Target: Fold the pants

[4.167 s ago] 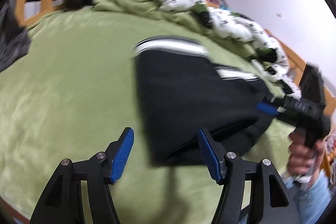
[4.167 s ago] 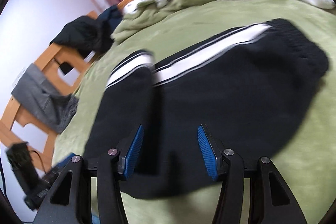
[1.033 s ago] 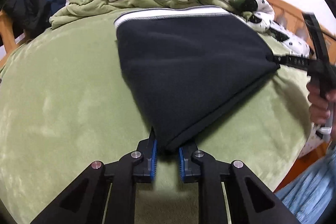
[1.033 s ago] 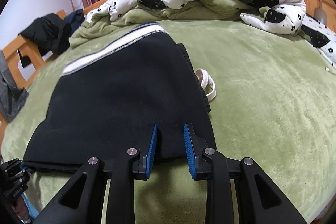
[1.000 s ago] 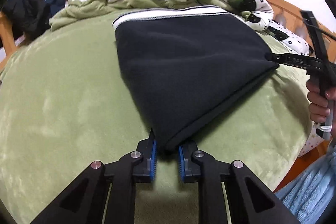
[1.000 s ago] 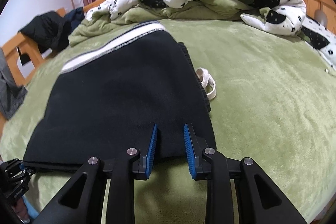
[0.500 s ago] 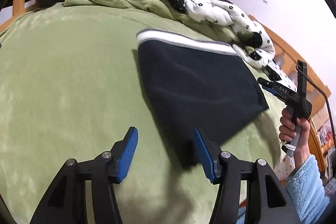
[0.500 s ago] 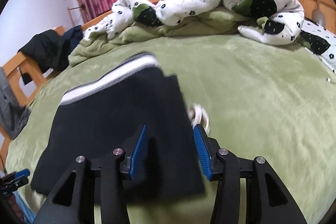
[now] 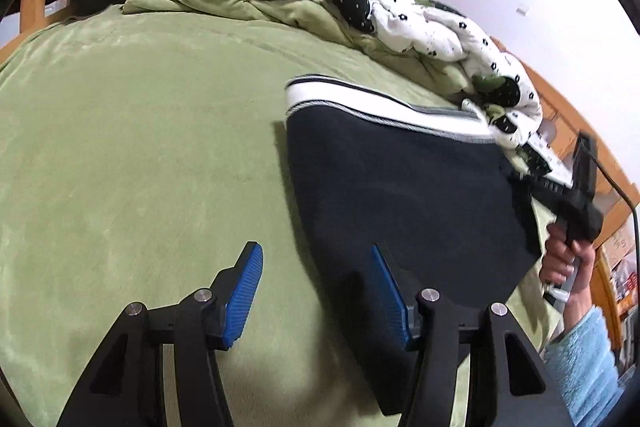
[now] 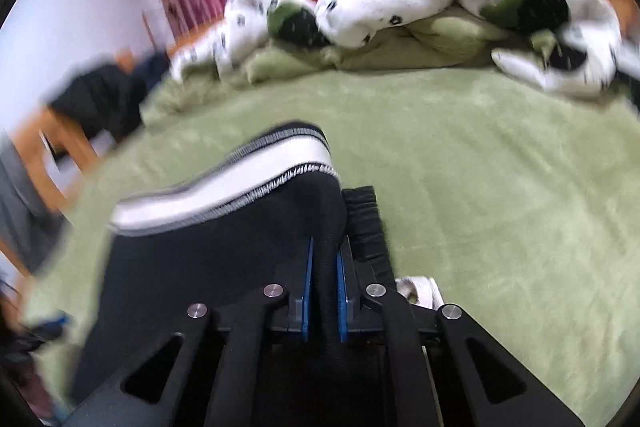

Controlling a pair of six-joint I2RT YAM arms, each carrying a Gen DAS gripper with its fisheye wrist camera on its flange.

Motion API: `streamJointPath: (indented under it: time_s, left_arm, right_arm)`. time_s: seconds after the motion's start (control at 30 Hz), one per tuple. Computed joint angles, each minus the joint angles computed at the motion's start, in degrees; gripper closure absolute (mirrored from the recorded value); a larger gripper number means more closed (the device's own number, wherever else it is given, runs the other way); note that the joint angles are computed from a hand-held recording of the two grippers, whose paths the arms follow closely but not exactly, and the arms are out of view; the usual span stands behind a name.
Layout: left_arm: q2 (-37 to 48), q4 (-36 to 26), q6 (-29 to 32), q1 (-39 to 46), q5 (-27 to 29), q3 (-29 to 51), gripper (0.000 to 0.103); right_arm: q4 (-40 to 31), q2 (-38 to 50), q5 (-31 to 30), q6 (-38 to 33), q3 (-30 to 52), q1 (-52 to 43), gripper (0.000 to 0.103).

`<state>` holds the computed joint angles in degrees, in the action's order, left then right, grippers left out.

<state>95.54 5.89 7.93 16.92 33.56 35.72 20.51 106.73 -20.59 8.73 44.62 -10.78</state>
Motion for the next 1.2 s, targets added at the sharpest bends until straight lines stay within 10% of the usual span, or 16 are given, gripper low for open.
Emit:
streamJointPath:
  time_s: [0.33, 0.67, 0.83, 0.93, 1.0, 1.2]
  left_arm:
    - [12.8, -3.7, -7.0, -5.5, -0.4, 13.2, 0.047]
    - [27.6, -10.0, -9.2, -6.7, 8.9, 27.6, 0.046]
    - [29.6, -10.5, -11.9, -7.4, 11.5, 30.3, 0.07]
    - [26.8, -10.1, -10.3, -7.2, 11.5, 28.2, 0.081]
    - [25.7, -11.3, -11.1, -6.5, 13.0, 28.0, 0.085]
    - [22.1, -22.8, -4.8, -1.8, 18.6, 31.1, 0.09]
  right_arm:
    - [-9.0, 1.9, -1.9, -0.8, 5.2, -2.2, 0.063]
    - [-30.1, 18.9, -13.5, -3.2, 28.2, -3.2, 0.039]
    - [-30.5, 19.5, -13.3, -3.6, 28.7, -2.6, 0.04]
    - [-24.4, 15.4, -12.2, -0.9, 22.9, -2.4, 0.058]
    - [-20.6, 11.0, -11.7, 0.6, 18.2, -2.1, 0.076]
    - [-11.9, -4.5, -2.6, 12.7, 4.8, 4.1, 0.081]
